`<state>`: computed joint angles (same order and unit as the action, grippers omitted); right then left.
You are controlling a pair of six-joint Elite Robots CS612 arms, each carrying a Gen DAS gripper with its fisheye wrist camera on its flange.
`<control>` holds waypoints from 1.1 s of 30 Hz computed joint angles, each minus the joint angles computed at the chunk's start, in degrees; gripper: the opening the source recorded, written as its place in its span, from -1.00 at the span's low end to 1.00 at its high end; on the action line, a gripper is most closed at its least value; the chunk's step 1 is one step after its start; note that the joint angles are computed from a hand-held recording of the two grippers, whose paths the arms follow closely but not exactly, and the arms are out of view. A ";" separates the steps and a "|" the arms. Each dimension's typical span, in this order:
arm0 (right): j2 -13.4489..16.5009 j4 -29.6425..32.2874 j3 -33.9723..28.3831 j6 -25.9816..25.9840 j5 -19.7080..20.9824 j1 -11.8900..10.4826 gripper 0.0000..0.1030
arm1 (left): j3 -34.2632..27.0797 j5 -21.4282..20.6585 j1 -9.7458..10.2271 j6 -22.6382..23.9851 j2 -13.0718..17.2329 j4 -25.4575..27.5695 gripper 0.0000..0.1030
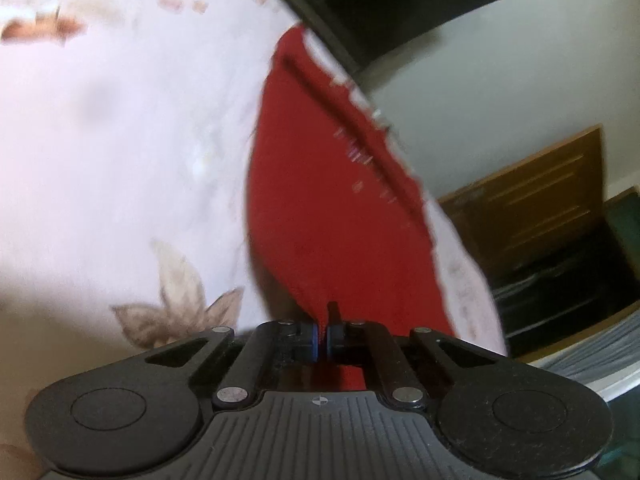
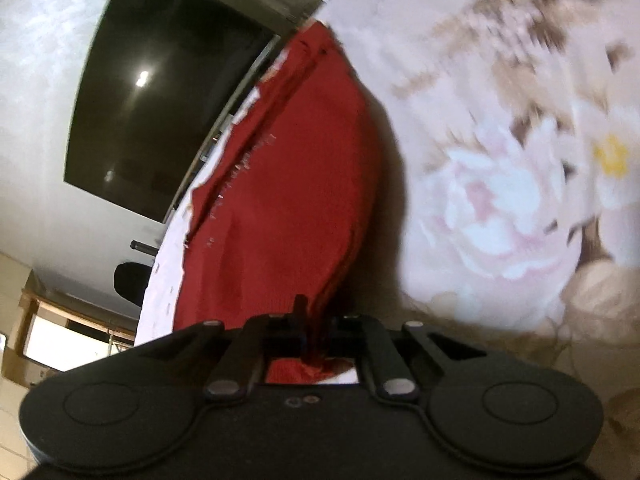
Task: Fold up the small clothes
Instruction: 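Grasp the red sweater hem with both grippers and lift it toward the collar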
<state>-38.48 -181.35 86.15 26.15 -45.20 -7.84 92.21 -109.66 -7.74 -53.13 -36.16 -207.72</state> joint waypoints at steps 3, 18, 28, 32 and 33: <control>-1.23 -2.91 1.01 -1.13 0.17 -0.15 -0.90 | 0.53 -0.67 0.35 -1.06 0.09 -5.26 -0.94; -0.99 1.52 1.80 -5.96 -4.79 0.03 -0.90 | 2.41 2.48 -0.05 0.91 0.06 -1.31 -0.94; -1.32 1.04 1.77 -6.94 -5.43 0.05 -0.90 | 3.30 5.01 -0.80 -1.30 -0.24 -4.87 -0.94; -1.77 -0.08 1.60 -8.19 -6.31 0.34 -0.90 | 2.10 3.81 -0.41 -6.15 1.02 -8.90 -0.94; -1.93 -0.07 1.44 -9.29 -6.99 0.56 -0.90 | 1.60 3.65 -0.27 -6.77 1.28 -9.34 -0.94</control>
<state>-40.41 -181.41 87.59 16.86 -52.20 -7.28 93.81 -106.01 -8.01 -59.90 -34.88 -217.06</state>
